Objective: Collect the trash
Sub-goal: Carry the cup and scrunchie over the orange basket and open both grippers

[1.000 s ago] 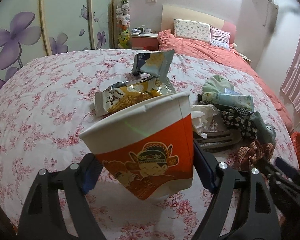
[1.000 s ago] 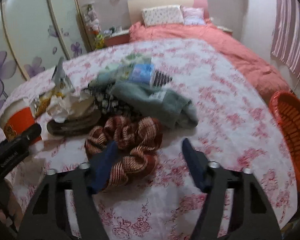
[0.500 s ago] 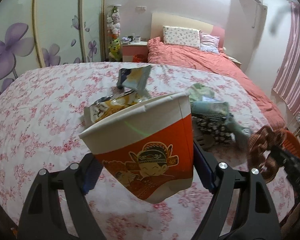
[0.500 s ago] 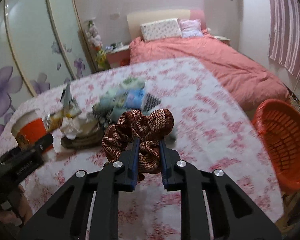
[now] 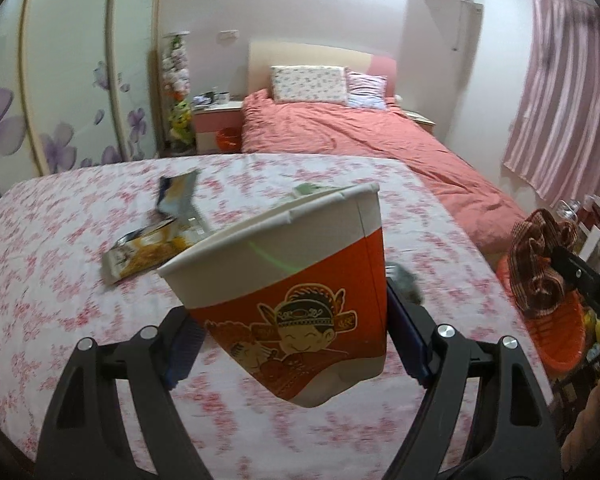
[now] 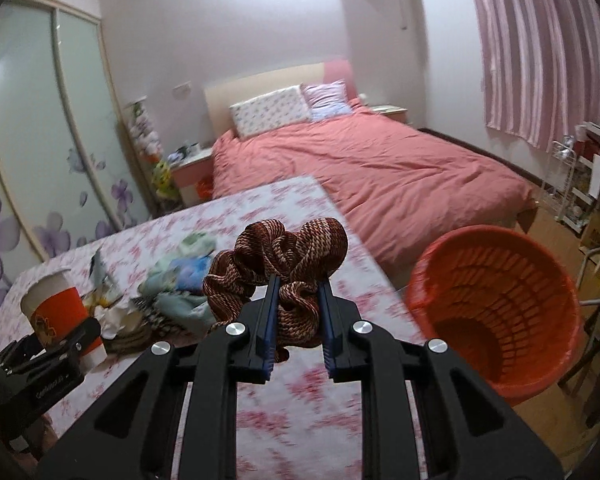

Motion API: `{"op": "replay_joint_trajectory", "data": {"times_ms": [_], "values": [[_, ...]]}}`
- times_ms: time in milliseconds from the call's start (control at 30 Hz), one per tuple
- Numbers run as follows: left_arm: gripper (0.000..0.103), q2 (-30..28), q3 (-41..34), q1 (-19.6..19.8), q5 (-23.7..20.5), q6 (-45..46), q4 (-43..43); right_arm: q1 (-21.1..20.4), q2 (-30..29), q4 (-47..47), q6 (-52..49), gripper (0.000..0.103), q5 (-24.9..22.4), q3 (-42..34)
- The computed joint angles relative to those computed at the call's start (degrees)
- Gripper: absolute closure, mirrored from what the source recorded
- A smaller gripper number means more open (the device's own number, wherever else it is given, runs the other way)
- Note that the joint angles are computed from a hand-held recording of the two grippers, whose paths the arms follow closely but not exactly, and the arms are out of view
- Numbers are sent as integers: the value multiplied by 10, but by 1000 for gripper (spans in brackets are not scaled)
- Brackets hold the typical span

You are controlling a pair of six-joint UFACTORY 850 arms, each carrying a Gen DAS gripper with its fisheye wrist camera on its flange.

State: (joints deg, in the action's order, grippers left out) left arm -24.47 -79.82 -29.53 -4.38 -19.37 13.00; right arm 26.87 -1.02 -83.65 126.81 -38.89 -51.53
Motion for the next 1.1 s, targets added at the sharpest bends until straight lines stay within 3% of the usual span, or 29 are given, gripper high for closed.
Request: {"op": "replay_joint_trajectory", "data": {"times_ms": [333,633,833,1100], "values": [[24,-25,-44,-52,-16,300,-273,-23,44,-3,44,84,-46,53],[24,-73,-112,-100,-57,559,-513,-56,75,3,79,84,-75,90],[24,-121,-176,-135,-96,620,-561,-94,90,2,99,84,-73,116],[24,-194,-271,-163,-152,617,-550,-152,111,-14,140,84,-41,156]]}}
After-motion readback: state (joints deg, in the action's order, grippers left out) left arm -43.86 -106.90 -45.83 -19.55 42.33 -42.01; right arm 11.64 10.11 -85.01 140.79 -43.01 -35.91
